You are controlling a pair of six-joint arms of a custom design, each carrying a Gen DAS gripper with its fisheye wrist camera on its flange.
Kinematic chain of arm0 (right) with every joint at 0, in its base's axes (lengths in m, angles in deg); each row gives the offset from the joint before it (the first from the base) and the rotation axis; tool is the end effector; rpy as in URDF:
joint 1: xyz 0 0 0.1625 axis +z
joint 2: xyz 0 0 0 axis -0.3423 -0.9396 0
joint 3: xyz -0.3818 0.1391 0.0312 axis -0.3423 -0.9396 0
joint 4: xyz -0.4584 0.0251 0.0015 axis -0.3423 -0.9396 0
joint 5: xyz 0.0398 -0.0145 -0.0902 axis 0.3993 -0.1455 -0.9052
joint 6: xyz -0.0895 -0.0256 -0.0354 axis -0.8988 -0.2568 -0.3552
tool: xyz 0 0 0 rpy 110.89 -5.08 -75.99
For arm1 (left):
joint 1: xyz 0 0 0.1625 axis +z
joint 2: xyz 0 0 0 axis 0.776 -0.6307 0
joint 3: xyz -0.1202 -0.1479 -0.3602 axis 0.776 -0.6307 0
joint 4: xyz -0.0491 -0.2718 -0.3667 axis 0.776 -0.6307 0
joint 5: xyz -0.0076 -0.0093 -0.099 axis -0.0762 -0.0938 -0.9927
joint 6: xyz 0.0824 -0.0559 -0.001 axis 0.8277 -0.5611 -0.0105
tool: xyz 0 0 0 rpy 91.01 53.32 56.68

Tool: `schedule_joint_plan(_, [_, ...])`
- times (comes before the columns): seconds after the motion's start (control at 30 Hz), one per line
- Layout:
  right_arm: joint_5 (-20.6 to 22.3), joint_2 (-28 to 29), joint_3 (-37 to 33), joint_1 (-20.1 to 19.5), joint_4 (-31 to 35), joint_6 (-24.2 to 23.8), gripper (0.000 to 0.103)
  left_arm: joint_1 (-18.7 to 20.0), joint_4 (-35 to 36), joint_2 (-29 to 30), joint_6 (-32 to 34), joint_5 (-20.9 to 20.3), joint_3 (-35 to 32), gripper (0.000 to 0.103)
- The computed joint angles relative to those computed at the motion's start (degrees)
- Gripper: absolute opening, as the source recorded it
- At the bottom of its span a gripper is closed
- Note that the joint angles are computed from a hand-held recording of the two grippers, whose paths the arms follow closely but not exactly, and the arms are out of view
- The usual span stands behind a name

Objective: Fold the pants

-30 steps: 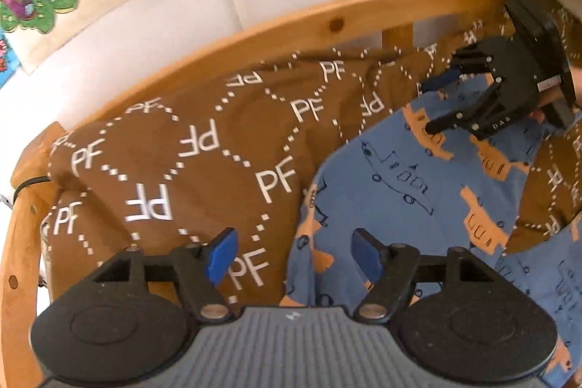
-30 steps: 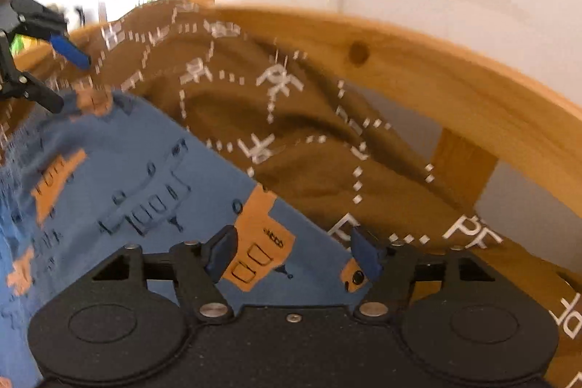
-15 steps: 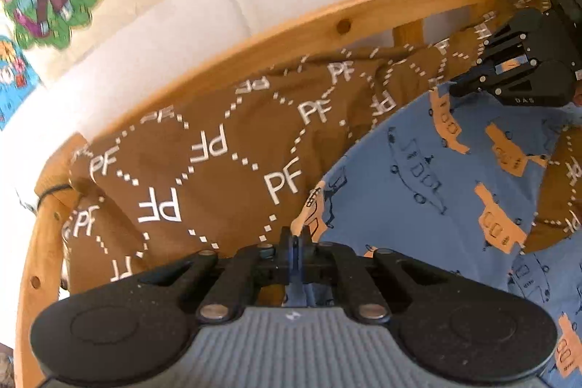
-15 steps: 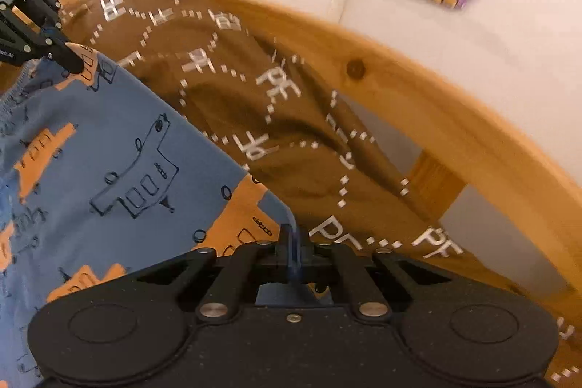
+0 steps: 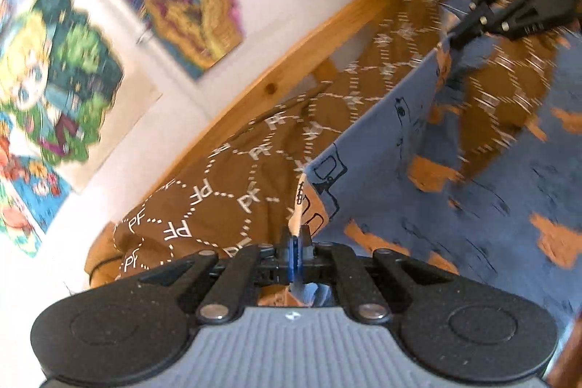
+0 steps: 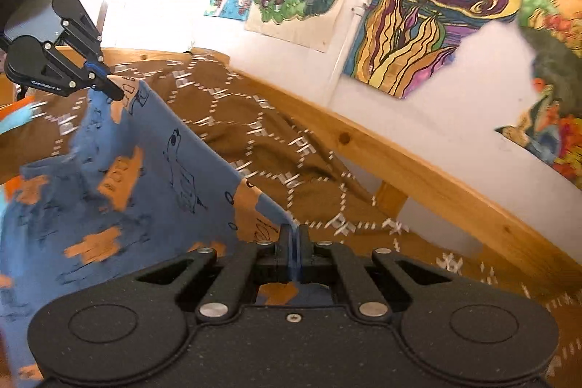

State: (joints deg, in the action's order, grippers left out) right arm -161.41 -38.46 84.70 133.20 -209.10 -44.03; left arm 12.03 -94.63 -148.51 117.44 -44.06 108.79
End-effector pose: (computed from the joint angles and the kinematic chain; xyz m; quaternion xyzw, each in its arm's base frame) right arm 0.3914 -0.6396 0.1323 0.5192 -0.7456 0.3574 0.2165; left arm -0.0813 -0.5953 0.4725 0.5387 0.6679 -0.2580 0.4441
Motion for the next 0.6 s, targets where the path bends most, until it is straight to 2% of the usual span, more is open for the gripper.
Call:
schedule_joint_plan(0.17, [-4.6, -5.5, 12.0, 2.5, -4.1, 0.8, 0.0, -1.2, -1.6, -8.1, 7.6, -0.9, 10.5, 0.002])
schedule_joint_plan(0.33, [-9.1, -7.9, 21.0, 4.7, -7.5, 5.0, 0.0, -0.3, -4.4, -12.9, 13.0, -0.8, 19.0, 0.002])
schedule_joint_plan(0.43, [-10.5, -7.8, 24.6, 4.9, -8.7, 8.6, 0.0, 0.7, -10.8, -13.4, 17.7, -0.6, 23.2, 0.002])
schedule_joint_plan(0.6, [-11.0, -7.0, 27.4, 4.5, -7.7, 13.7, 0.0, 2.3, -19.2, -12.2, 25.4, 0.0, 26.6, 0.002])
